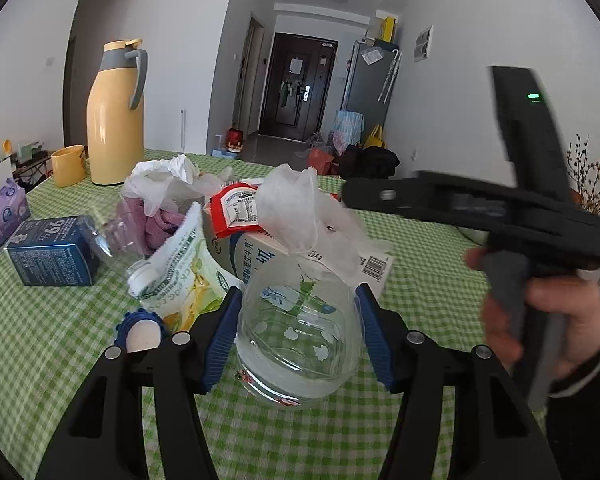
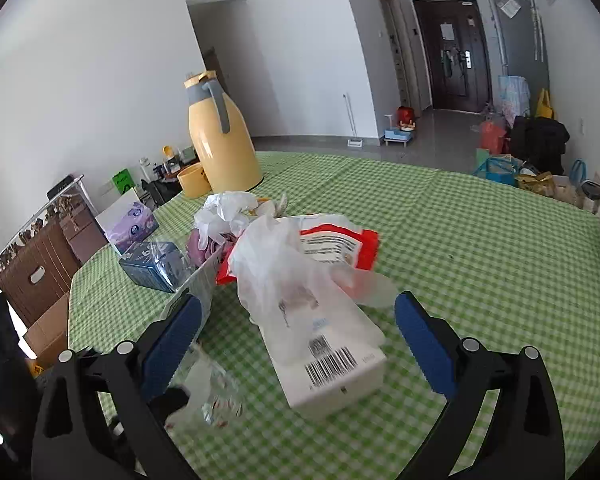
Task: Collect trash
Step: 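Grasp the clear plastic bottle with the left tool while the right tool grasps the white plastic bag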
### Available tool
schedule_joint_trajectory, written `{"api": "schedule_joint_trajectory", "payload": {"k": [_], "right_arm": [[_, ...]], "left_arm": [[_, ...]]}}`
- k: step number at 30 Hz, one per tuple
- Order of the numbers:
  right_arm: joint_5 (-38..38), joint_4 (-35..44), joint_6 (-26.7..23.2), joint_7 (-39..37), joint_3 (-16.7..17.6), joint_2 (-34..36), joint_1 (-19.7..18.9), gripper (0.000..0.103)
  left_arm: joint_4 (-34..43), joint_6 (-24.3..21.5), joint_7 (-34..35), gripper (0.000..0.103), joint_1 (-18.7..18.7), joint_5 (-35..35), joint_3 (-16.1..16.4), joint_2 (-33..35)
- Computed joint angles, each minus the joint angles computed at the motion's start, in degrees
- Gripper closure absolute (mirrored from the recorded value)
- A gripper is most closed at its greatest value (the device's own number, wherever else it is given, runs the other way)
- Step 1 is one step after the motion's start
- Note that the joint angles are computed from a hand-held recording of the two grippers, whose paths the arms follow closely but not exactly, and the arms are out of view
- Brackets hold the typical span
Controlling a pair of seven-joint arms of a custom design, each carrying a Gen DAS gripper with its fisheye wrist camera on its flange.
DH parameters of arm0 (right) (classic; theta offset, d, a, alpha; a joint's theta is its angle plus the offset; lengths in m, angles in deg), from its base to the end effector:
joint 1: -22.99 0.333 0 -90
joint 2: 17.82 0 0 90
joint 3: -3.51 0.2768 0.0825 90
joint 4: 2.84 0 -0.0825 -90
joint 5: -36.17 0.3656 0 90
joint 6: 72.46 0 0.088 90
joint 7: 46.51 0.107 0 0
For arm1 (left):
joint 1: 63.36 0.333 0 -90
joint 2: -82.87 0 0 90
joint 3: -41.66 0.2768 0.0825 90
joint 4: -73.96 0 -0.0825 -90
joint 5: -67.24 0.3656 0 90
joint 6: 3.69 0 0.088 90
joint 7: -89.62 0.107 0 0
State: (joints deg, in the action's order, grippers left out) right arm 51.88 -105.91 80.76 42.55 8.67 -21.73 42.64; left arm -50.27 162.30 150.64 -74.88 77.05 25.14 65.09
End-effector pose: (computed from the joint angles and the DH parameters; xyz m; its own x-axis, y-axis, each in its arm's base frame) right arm 0.5253 0.2357 0.6452 0.3755 -0.8929 -0.2486 -0.6215 -0.0436 -0.7822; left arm 0.4357 -0.2634 0.6101 -0.2590 -0.9484 0.1828 -0.5401 -0.0147 -0.8415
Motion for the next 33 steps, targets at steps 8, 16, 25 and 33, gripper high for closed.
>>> {"api": "schedule_joint_trajectory", "payload": {"k": [8, 16, 25, 33], "right_arm": [[-15.8, 5.4, -5.6, 14.7, 0.5, 5.3, 1.1, 0.091], [-10.0, -19.0, 1.9, 8.9, -0.7, -17.1, 1.4, 0.096], [-9.9, -34.7, -0.5, 9.8, 0.2, -33.4, 0.3, 0.096], [-9.2, -37.0, -0.5, 9.8, -0.6, -35.9, 1.1, 0.096]], "left_arm": [[-6.3, 0.3, 16.4, 0.045, -14.9, -23.2, 14.9, -8.7], [-14.2, -0.2, 19.3, 0.037, -12.0, -22.8, 7.7, -13.7], [-20.2, -4.3, 14.2, 0.008, -11.2, -21.1, 5.2, -21.6], [-9.2, -22.0, -1.6, 0.034, -5.3, -22.1, 4.7, -13.7]]}}
